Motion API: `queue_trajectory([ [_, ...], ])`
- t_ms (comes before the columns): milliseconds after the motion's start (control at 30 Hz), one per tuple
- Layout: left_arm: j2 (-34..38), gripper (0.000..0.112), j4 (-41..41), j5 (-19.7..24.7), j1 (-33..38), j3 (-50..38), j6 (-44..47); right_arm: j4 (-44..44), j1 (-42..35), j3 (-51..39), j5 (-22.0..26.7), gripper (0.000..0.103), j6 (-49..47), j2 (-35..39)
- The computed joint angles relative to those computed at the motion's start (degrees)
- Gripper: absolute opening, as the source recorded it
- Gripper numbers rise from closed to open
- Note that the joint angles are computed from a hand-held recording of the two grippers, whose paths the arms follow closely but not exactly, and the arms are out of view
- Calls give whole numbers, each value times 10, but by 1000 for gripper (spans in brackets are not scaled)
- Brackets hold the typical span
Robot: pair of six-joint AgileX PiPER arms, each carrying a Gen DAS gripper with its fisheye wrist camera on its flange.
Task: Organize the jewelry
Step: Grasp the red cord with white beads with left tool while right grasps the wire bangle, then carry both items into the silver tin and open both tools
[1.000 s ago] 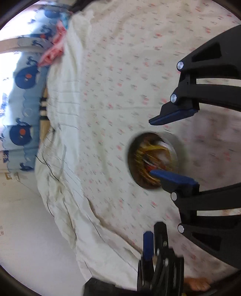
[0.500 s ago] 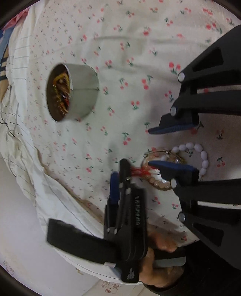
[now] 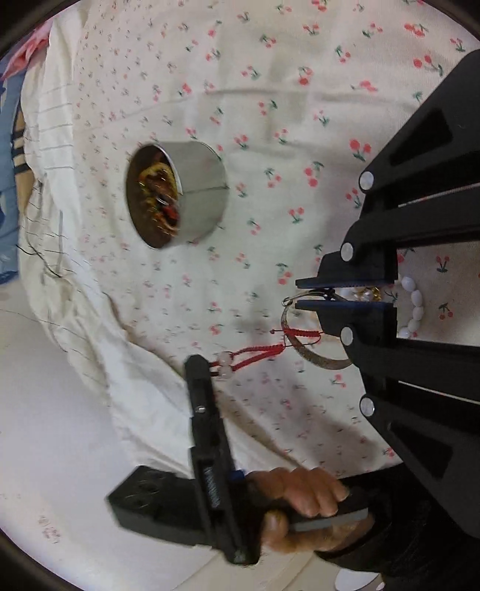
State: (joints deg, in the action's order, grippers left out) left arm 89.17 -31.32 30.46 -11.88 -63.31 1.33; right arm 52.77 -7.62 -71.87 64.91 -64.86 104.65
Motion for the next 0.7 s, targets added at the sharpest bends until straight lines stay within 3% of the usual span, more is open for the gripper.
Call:
queue_trajectory([
  [167,9,5,-2,-11,-11,-13,2,-1,-25,-12,-31,6,15,-9],
  [300,15,5,-11,-15,-14,-19,15,-56,-11,-1,-141,6,48,-26],
  [467,27,5,16,-10,-23,-33,-6,-142,15,-4,-200,7,112,-9],
  [533,30,5,40,-10,-32,-38,-25,-165,24,-17,-197,23,141,6],
  [567,32,5,56,-10,-37,-41,-37,-170,23,-12,-205,44,142,5],
  [667,35,5,104,-9,-51,-48,-75,-198,32,1,-233,46,150,5],
  [700,37,5,134,-7,-58,-52,-100,-211,38,6,-242,39,156,3],
])
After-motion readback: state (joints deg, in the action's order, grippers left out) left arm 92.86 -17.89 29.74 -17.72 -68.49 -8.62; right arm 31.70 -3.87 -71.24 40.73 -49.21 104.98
